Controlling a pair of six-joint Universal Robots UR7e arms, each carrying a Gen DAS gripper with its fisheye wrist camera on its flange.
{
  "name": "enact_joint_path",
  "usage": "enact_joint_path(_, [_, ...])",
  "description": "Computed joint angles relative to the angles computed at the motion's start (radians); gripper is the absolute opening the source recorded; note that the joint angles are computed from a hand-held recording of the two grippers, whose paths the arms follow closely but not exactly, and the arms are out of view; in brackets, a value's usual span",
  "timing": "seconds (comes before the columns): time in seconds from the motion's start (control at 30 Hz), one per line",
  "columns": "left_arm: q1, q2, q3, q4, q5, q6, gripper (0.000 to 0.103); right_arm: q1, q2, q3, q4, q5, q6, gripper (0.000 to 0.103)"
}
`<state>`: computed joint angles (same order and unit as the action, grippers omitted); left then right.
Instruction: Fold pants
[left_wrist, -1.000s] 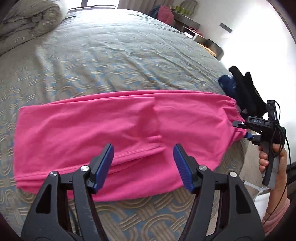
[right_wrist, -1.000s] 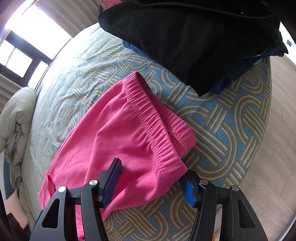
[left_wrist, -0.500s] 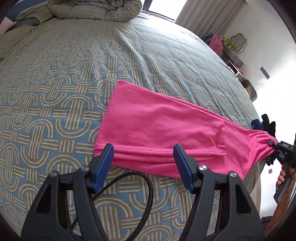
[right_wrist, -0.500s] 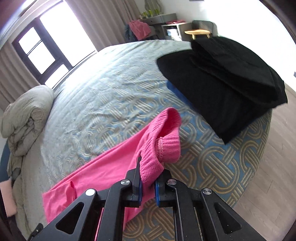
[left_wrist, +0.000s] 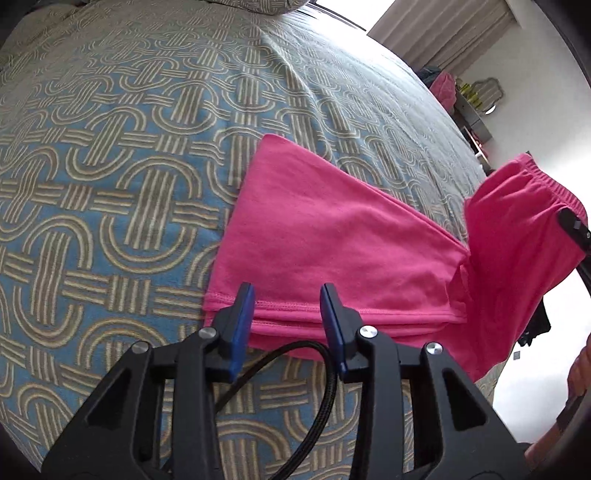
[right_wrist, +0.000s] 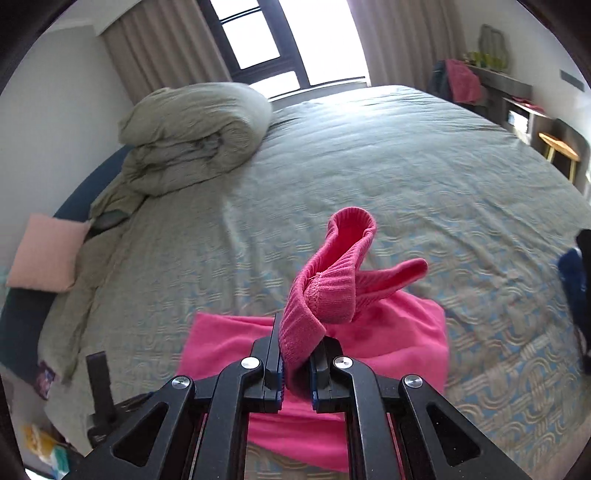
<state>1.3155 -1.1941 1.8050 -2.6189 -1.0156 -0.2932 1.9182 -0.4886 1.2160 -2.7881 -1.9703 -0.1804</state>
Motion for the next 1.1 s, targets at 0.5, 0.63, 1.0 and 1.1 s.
enact_joint_path(0.5, [0.041, -0.07, 0.047, -0.05, -0.069, 0.0, 0.039, 0.06, 0.377, -0.46, 0.506, 0.087, -0.107, 0.016])
enact_joint_path(0.63, [0.027, -0.103, 0.083, -0.031, -0.008, 0.019, 0.041, 0.031, 0.342, -0.429, 0.606, 0.118, -0.083, 0.024])
enact_joint_path(1.0, [-0.052, -0.152, 0.129, -0.063, 0.071, 0.032, 0.041, -0.121, -0.013, 0.029, 0.264, 0.106, 0.069, 0.055])
enact_joint_path(1.1, [-0.082, -0.138, 0.113, -0.093, 0.092, 0.086, 0.041, -0.166, -0.063, 0.111, 0.283, 0.127, 0.134, 0.055])
